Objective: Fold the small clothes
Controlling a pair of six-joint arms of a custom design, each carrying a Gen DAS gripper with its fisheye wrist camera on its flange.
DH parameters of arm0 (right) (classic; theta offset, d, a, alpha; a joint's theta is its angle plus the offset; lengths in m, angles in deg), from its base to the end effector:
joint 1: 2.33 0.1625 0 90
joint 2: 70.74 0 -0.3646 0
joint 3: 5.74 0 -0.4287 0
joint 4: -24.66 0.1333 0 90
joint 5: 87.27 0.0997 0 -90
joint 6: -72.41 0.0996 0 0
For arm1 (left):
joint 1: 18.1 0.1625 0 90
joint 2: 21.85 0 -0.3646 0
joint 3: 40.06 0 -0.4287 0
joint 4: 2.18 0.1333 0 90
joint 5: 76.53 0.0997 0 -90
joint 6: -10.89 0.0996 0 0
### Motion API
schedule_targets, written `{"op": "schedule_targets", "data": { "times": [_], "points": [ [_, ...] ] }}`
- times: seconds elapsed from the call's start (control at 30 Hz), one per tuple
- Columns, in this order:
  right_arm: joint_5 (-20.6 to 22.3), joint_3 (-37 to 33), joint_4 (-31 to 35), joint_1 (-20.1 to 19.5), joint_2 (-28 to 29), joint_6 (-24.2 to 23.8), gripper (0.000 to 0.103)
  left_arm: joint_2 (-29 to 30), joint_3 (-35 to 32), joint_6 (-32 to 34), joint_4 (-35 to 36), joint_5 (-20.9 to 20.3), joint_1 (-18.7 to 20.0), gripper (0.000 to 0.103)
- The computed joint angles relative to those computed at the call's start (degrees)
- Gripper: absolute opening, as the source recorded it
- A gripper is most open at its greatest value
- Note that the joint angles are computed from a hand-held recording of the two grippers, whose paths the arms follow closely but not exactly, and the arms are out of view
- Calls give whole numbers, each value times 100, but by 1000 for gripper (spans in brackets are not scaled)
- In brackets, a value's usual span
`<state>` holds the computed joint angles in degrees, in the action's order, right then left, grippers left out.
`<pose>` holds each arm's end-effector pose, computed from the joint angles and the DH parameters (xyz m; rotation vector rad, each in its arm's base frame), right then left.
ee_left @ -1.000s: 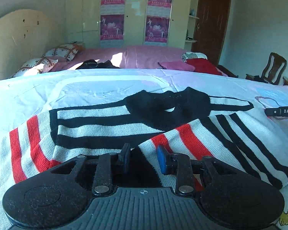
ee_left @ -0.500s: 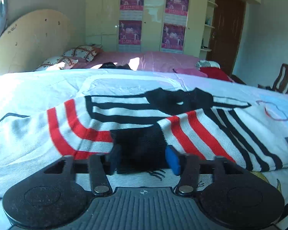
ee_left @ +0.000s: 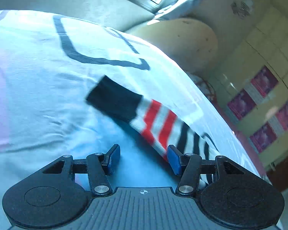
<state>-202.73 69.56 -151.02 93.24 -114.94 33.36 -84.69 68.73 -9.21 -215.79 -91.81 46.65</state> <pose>0.1638 -0.7472 0.2244 0.6204 -2.2126 0.9792 -0.0107 -0.5604 0.2706 -0.9621 1.7360 -1.7536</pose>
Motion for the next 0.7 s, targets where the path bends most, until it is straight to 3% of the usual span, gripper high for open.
{"op": "schedule_targets", "data": {
  "times": [0.13,0.27,0.3,0.37,0.43,0.5,0.57,0.7],
  "points": [
    [-128,22,-133,98,52,-54,28,-334,181,-304,-293,-895,481,53],
    [-200,14,-225,181,104,-50,28,-174,-249,-160,-378,-1226,820,49],
    [-211,5,-244,194,117,-39,28,-144,-383,-197,-69,-1084,874,14],
    [-224,21,-287,209,120,-17,28,-113,-523,-281,122,-1214,1020,8],
    [-238,26,-313,216,116,-12,28,10,-780,346,-19,-1159,915,8],
    [-218,50,-382,198,97,-35,28,243,-1109,1325,-616,-1412,706,8],
    [-235,35,-383,169,92,17,28,510,-1528,2003,-731,-1731,525,8],
    [-227,5,-395,96,68,110,28,1347,-2583,2866,92,-2302,137,8]
  ]
}}
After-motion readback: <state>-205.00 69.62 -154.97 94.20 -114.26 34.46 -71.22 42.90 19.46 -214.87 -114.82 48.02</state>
